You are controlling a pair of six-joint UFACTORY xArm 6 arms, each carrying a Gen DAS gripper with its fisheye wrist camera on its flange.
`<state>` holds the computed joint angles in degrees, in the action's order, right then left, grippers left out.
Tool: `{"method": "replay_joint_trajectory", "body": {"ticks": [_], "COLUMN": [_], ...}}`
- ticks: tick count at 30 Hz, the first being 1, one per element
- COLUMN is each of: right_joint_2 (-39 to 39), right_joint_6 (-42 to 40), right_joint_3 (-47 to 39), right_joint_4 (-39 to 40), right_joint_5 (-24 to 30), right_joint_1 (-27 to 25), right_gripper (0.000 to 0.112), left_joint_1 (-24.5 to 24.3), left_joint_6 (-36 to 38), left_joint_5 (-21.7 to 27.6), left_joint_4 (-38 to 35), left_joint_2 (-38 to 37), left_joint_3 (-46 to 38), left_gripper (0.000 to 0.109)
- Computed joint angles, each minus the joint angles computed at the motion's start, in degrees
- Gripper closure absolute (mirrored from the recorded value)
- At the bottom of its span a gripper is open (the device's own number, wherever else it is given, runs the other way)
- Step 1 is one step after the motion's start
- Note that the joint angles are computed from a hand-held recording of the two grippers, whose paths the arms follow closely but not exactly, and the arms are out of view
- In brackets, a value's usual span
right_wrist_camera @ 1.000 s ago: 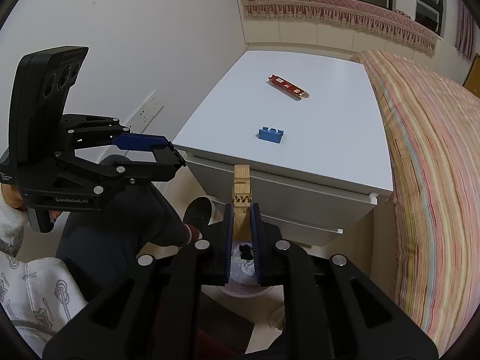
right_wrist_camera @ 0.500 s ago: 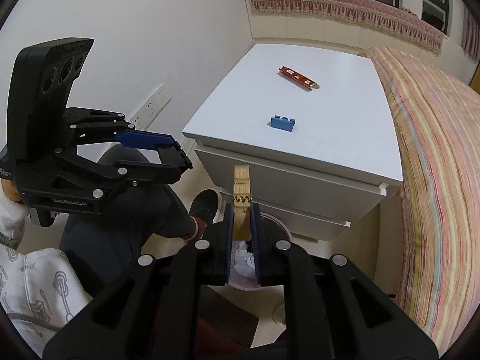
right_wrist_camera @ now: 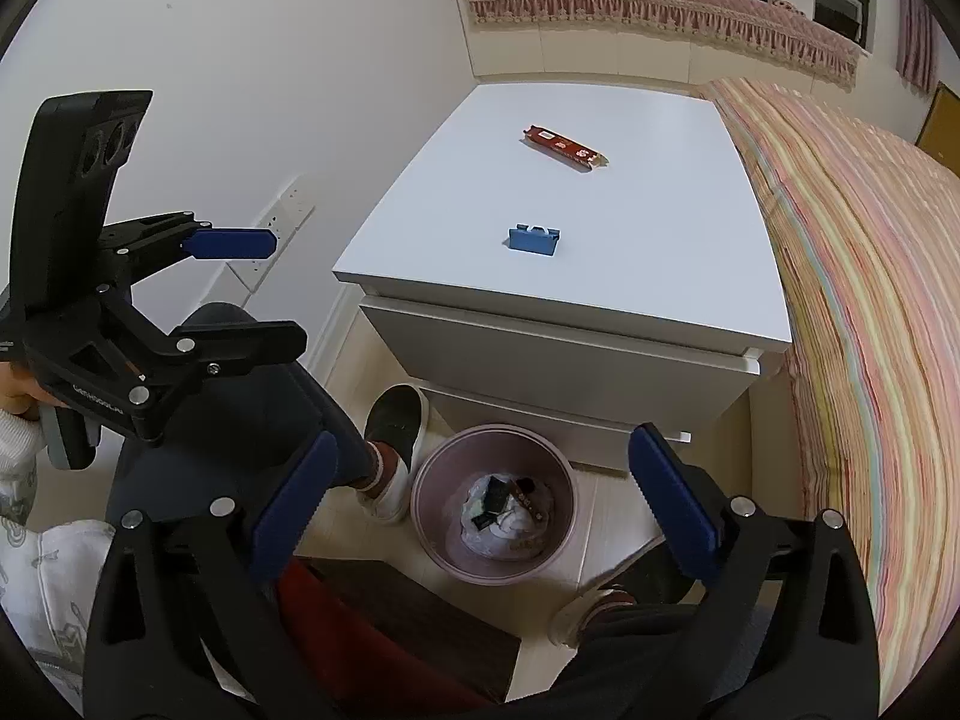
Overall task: Collect trash
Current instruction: 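Carry the black block and clothespin over the pink wastebasket and open both tools, then grasp the red printed box with the left tool while the right tool grasps the blue block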
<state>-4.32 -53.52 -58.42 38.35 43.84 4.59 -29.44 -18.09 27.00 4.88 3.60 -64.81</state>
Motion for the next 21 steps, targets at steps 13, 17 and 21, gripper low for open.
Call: {"method": "replay_joint_trajectory", "body": {"ticks": [13,17,21], "right_joint_2": [5.0,7.6,10.7], "right_joint_6": [4.3,7.5,10.9], "right_joint_3": [-4.9,-7.5,-10.7], "right_joint_4": [-1.7,-3.9,-5.9], "right_joint_5": [-0.8,-2.5,-3.6], "right_joint_1": [1.1,2.4,3.6], "right_gripper": [0.015,0.015,0.015], "left_joint_1": [2.6,4.0,5.4], "left_joint_6": [3.3,6.5,11.3], "left_joint_5": [-0.2,1.1,3.0], "left_joint_4": [-1.9,-3.0,-4.5], "left_joint_2": [3.8,7.1,11.4], "left_joint_3": [-4.5,-8.9,-14.6], "left_gripper": [0.013,0.013,0.013]}}
